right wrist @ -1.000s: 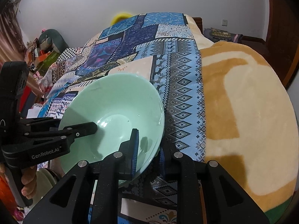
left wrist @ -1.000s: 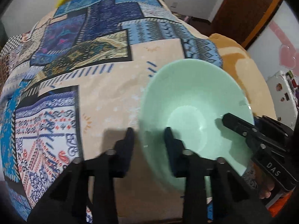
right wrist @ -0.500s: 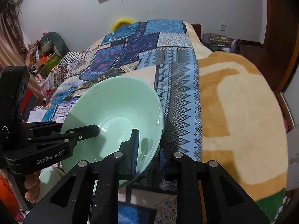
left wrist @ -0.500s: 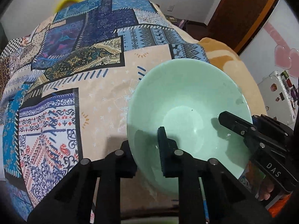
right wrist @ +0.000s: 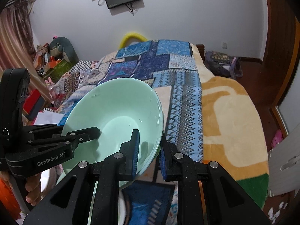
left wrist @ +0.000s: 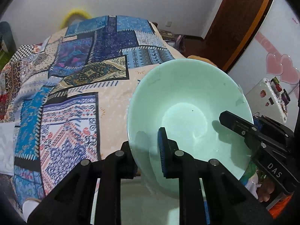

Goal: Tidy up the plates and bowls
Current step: 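Lift and carry the mint green bowl with both grippers over the white bowl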

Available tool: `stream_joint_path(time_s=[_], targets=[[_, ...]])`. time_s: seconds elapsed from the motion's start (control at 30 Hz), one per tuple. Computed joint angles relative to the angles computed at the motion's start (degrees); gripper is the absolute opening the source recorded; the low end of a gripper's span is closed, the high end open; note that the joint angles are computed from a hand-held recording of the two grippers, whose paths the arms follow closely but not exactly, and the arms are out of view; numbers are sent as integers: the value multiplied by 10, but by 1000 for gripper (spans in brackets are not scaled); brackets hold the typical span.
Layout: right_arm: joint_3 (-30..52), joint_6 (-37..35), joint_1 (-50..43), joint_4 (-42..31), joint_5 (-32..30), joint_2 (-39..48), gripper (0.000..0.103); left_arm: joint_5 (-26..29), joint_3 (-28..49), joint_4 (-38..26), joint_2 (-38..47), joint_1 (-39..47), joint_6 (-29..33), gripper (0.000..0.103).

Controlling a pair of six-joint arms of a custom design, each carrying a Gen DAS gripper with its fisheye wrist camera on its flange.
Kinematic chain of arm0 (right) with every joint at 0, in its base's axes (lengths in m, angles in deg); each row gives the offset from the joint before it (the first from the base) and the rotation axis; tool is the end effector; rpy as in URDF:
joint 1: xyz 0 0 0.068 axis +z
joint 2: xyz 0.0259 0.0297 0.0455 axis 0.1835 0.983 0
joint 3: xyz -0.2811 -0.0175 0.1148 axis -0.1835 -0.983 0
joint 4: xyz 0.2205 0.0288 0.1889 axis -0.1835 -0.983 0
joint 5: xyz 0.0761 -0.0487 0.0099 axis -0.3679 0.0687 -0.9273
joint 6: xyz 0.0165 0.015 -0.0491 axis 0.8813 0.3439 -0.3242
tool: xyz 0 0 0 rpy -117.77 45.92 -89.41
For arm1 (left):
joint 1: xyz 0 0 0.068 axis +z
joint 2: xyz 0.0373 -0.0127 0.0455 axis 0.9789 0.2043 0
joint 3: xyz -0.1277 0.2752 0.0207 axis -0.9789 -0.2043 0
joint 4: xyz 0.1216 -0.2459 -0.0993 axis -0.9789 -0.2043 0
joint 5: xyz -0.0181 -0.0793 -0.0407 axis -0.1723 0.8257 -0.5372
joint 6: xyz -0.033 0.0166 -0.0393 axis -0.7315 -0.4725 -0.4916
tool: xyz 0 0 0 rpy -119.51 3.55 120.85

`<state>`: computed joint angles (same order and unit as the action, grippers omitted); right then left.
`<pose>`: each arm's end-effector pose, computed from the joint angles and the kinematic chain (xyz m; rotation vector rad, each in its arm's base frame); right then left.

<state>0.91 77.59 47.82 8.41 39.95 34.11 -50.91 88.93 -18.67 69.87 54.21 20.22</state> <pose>0.1736 0.1242 0.3246 -0.1606 2.3891 0.3161 0.2556 -0.1161 0.2989 0.2543 2.5867 -0.3222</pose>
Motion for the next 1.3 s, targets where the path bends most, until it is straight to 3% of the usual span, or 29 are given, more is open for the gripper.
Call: stream_joint_path(time_s=[0.5,0.83,1.03,1.3], targets=[[52,112,198,-55,132,9,17,-3,-36,-116,-190,33,0,18],[81,169,308,-46,183,60,18,53,-46,-209,-298,162,69,18],[100,178,356,-27,198,103,18,145,-41,-281,-338,345,195,18],[120,188,394,8,192,160,18,278,-32,-393,-322,664,472,18]])
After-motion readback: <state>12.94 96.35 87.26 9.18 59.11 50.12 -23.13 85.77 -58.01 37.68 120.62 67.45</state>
